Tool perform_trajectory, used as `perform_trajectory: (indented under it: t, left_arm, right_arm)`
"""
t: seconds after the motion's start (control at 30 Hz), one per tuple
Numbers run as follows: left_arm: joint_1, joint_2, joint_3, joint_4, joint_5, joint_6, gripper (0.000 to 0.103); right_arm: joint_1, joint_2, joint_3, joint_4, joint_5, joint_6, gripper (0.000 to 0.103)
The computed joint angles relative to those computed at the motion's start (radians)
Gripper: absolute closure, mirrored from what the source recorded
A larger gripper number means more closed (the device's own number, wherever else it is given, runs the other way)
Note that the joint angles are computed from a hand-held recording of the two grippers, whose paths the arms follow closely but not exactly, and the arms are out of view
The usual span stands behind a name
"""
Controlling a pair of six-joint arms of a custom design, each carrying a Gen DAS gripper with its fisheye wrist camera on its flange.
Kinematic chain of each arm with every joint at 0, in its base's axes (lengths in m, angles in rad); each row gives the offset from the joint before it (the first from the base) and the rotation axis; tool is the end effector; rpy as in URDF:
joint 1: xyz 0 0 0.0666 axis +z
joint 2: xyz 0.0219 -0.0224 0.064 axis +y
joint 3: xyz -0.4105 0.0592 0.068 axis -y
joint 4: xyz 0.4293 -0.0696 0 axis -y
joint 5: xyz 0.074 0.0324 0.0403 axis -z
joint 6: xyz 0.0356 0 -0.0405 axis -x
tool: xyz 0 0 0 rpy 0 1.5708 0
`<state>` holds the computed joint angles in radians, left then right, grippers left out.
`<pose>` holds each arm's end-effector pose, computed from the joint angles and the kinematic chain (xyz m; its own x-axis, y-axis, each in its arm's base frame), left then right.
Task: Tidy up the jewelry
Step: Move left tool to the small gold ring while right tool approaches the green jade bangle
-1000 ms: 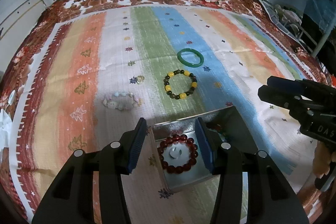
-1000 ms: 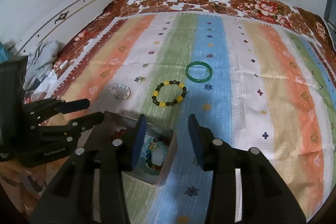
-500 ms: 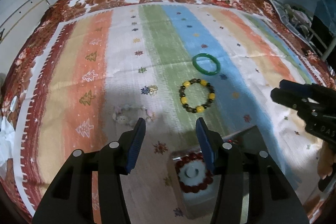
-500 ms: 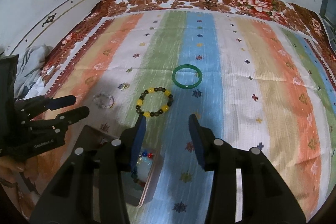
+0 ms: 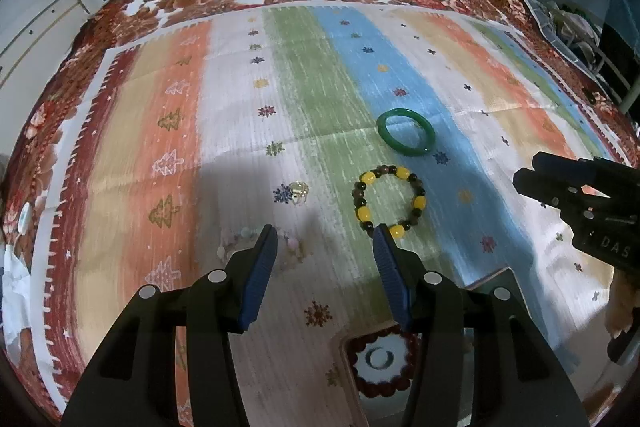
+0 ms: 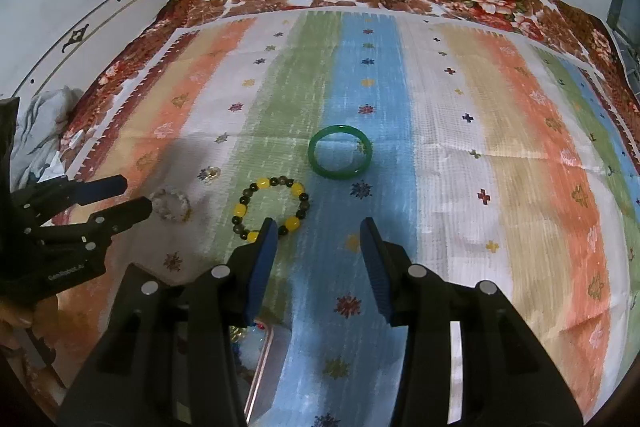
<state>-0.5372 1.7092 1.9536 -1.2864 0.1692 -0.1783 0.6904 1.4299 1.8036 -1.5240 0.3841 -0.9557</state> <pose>0.5271 -0.3214 0.5374 -0.6276 0.5773 -0.5223 0.6998 0.7123 -0.0536 0.3748 0.2917 0.6055 -0.7920 0.3279 -0.5149 0.3022 0.9435 0.1360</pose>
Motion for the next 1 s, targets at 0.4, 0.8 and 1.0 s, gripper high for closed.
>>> perform_trajectory:
  t: [0.4, 0.8, 1.0]
  left_arm:
    - [0.005, 0.060, 0.072, -0.023, -0.013, -0.009, 0.053]
    - [0.000, 0.141, 0.155, -0.061, -0.048, -0.028, 0.053]
    - [-0.004, 0.182, 0.196, -0.081, -0.065, -0.033, 0.053]
  right_arm:
    - [-0.058, 0.016, -0.021, 0.016, -0.035, 0.032, 0.058]
    - [-0.104, 0.036, -0.039, 0.025, -0.075, 0.058, 0.058]
    - [-0.130, 0.038, -0.056, 0.036, -0.100, 0.065, 0.058]
